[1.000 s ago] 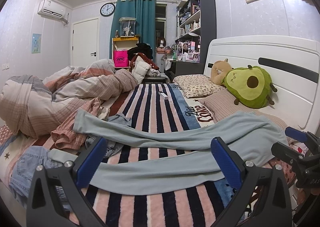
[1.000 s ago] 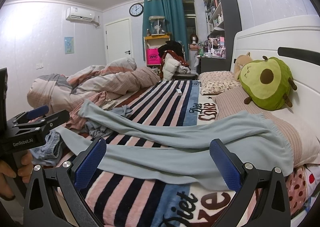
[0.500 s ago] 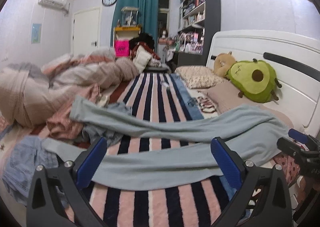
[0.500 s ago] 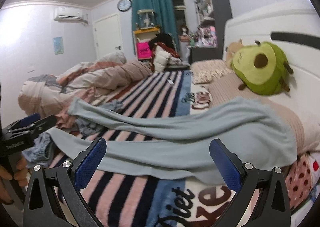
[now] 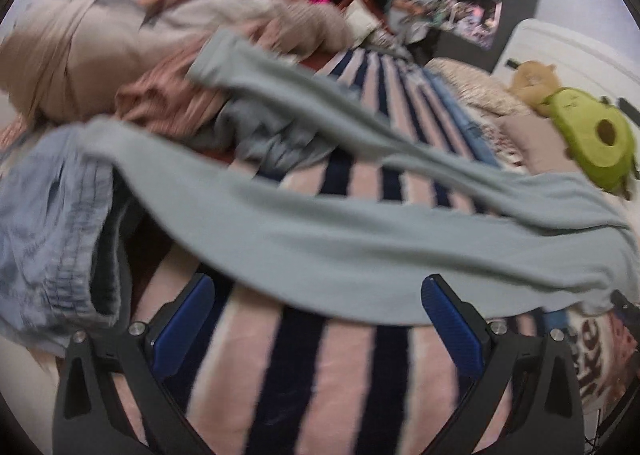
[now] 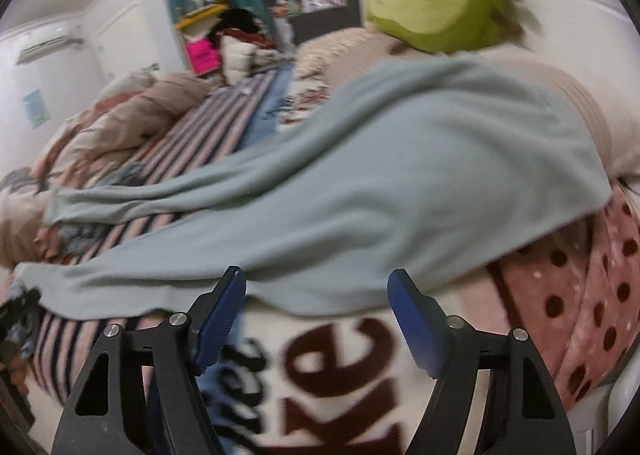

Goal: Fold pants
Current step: 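Lower both grippers onto the sweatpants and close each on a leg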

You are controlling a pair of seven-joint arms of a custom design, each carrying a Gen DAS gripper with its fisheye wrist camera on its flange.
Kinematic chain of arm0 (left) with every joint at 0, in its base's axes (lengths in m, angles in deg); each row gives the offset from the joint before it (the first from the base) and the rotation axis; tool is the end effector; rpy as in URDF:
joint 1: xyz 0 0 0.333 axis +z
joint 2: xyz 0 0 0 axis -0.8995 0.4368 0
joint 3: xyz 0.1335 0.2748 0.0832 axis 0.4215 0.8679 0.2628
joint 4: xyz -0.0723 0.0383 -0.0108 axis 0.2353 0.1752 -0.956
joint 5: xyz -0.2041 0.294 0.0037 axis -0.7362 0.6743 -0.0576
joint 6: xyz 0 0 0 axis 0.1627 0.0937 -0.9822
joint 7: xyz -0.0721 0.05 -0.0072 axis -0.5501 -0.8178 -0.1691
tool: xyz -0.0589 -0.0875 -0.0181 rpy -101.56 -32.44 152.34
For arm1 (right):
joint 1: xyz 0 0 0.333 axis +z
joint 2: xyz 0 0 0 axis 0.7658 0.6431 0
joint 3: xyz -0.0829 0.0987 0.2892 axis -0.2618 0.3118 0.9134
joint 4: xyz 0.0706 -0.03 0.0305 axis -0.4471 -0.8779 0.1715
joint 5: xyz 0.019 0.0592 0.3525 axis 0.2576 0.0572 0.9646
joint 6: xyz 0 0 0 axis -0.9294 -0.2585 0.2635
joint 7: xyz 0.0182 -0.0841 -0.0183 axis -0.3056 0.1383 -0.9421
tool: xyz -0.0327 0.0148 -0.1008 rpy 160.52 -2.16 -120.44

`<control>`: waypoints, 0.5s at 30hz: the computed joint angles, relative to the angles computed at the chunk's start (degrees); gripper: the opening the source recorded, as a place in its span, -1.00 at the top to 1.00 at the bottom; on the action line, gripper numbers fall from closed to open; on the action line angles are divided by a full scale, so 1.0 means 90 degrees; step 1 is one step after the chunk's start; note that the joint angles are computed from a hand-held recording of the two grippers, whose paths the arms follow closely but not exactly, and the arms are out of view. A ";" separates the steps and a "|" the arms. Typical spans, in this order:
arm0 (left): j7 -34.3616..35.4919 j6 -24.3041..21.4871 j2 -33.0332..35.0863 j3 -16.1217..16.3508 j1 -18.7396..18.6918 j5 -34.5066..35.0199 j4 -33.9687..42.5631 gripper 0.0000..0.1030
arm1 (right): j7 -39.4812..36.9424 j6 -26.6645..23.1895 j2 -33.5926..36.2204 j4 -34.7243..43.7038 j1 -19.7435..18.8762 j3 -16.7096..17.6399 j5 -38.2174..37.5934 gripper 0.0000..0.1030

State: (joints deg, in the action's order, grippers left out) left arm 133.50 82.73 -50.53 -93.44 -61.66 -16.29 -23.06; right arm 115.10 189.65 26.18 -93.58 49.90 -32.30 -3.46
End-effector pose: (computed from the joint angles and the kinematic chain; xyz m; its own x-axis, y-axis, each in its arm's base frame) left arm 0.6761 -0.0729 0.4556 -0.1172 -0.9807 0.1563 -0.7381 -0.0193 -0.6744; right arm 0.5389 -0.0049 0.4602 -0.3600 -0.9027 -0.2356 -0.5587 0.4108 -0.7205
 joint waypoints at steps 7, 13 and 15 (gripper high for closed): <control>-0.0244 -0.0389 0.0433 0.0118 0.0074 -0.0026 0.0342 -0.98 | 0.0329 -0.0287 0.0051 -0.0188 -0.0147 -0.0240 0.0110 -0.36; -0.0200 -0.0510 0.0727 -0.0063 0.0189 -0.0230 0.0682 -0.97 | -0.0026 0.0050 0.0200 -0.0282 -0.0227 -0.0287 0.0572 -0.55; -0.0237 -0.0547 0.0812 -0.0062 0.0160 -0.0228 0.0803 -0.88 | -0.0281 0.0330 0.0278 -0.0323 -0.0229 -0.0298 0.0888 -0.61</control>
